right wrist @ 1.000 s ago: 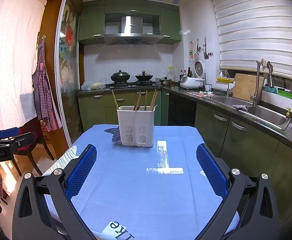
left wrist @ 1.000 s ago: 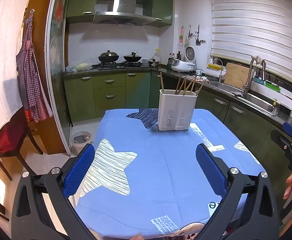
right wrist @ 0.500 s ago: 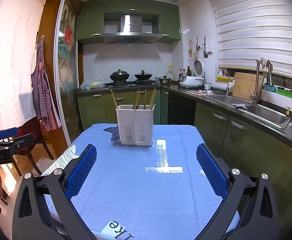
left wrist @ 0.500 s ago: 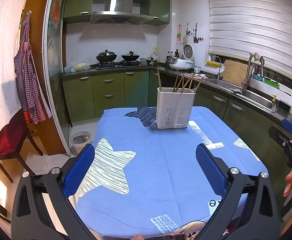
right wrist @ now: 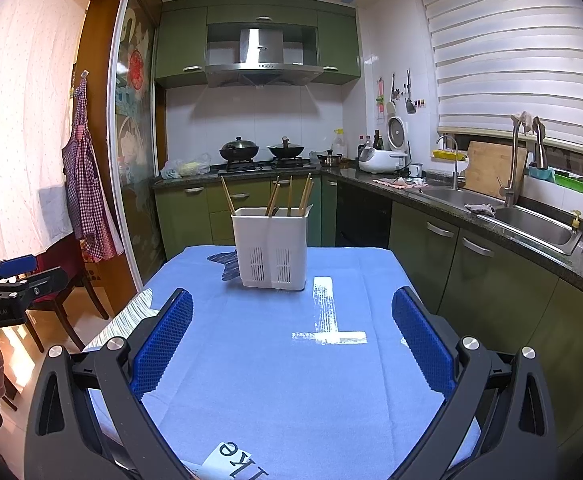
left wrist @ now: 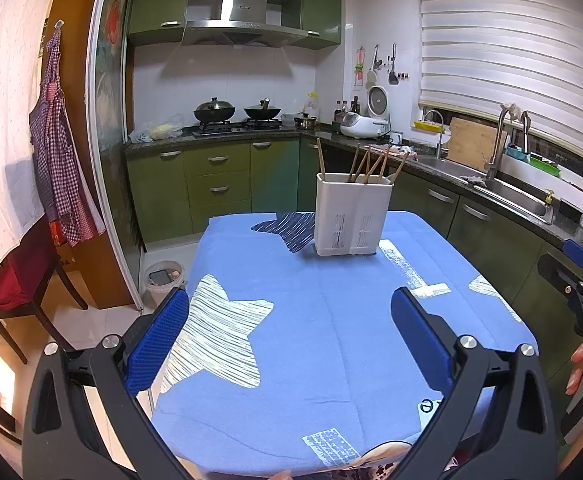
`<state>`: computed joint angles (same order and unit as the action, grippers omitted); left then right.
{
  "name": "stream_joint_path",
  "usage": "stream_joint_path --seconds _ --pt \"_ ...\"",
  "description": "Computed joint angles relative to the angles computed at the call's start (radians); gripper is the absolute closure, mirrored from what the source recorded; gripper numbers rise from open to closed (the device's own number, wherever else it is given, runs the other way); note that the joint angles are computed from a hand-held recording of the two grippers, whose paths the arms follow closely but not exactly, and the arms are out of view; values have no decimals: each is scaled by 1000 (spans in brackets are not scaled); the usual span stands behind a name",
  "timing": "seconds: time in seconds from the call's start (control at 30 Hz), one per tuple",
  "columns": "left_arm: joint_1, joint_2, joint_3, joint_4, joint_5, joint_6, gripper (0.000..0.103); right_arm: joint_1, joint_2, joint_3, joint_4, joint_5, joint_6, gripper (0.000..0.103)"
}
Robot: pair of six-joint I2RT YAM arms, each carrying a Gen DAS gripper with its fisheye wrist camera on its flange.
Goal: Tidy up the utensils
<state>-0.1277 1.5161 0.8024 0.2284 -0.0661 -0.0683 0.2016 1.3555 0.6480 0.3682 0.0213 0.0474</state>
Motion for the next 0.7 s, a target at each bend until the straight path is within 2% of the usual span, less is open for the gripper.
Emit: stream_joint_path --seconds 0.2,0.33,0.43,0.53,0.63,0.7 --pt "-1 19 17 -12 26 23 7 -1 19 8 -1 -3 0 5" --pt "2 20 -4 37 87 49 7 1 28 16 -6 -3 2 5" --pt "-15 22 -19 74 47 70 7 -1 35 18 -4 -7 4 5" --pt "-20 45 19 31 -4 56 7 -6 41 18 0 -12 7 5" --pt "-13 65 39 18 -26 42 7 -12 53 24 2 -16 7 5" --pt "-1 75 49 10 -3 37 7 -16 65 29 4 -18 10 5"
